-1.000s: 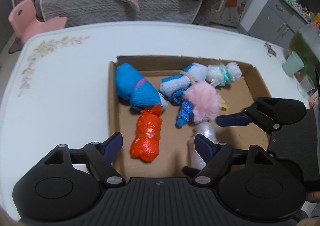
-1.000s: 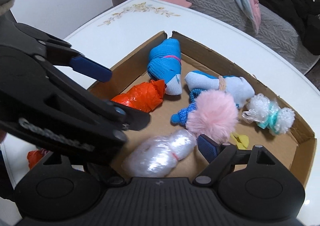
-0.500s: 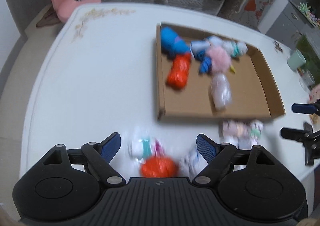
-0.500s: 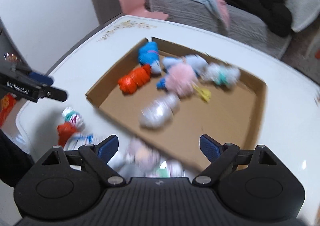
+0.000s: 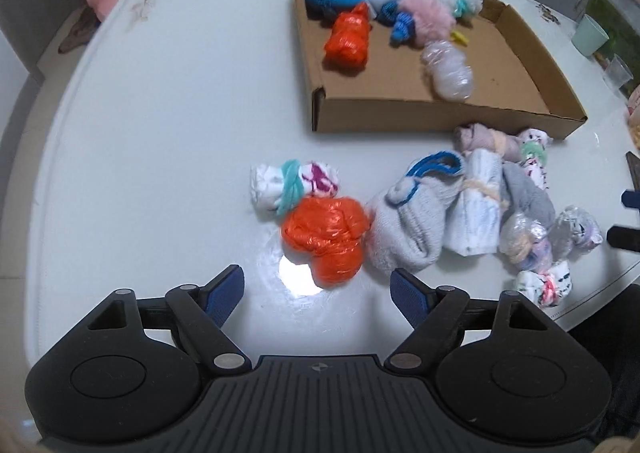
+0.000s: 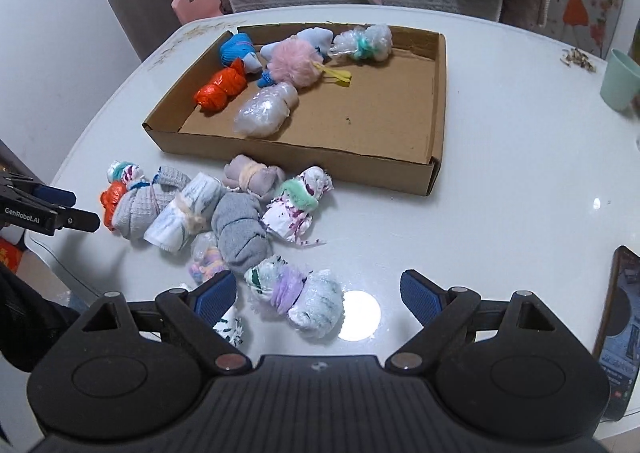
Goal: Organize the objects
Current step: 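Grasp another orange bundle with the left gripper while the right grasps a bubble-wrap bundle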
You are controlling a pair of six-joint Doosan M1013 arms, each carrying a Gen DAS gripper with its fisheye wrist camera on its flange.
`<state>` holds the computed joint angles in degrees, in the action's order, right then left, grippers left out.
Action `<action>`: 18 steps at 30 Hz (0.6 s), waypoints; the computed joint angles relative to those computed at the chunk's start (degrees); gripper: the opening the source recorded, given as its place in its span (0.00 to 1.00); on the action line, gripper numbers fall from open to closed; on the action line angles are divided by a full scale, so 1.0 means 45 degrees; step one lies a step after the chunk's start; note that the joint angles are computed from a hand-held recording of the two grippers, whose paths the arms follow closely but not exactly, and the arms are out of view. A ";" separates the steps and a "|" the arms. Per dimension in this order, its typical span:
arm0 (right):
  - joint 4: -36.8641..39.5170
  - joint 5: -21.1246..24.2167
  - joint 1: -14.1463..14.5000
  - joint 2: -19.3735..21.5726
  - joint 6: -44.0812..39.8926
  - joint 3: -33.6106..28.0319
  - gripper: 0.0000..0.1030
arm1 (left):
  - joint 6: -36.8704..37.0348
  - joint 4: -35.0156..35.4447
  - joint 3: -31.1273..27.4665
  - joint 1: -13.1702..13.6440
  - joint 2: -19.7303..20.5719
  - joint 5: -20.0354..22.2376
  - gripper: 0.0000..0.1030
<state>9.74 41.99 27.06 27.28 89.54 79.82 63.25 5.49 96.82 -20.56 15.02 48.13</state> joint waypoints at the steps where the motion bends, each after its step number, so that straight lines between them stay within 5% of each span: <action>1: 0.0008 -0.0065 0.0042 0.0011 -0.0011 0.0059 0.85 | 0.0087 -0.0081 -0.0003 0.0020 0.0068 0.0010 0.78; 18: 0.0321 0.0348 0.0086 0.0505 -0.0726 -0.0287 0.84 | 0.0439 0.1096 0.0300 -0.0135 0.0421 -0.1438 0.77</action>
<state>11.19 43.56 27.45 29.56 86.27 78.53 65.23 10.42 98.17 -21.17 16.91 41.66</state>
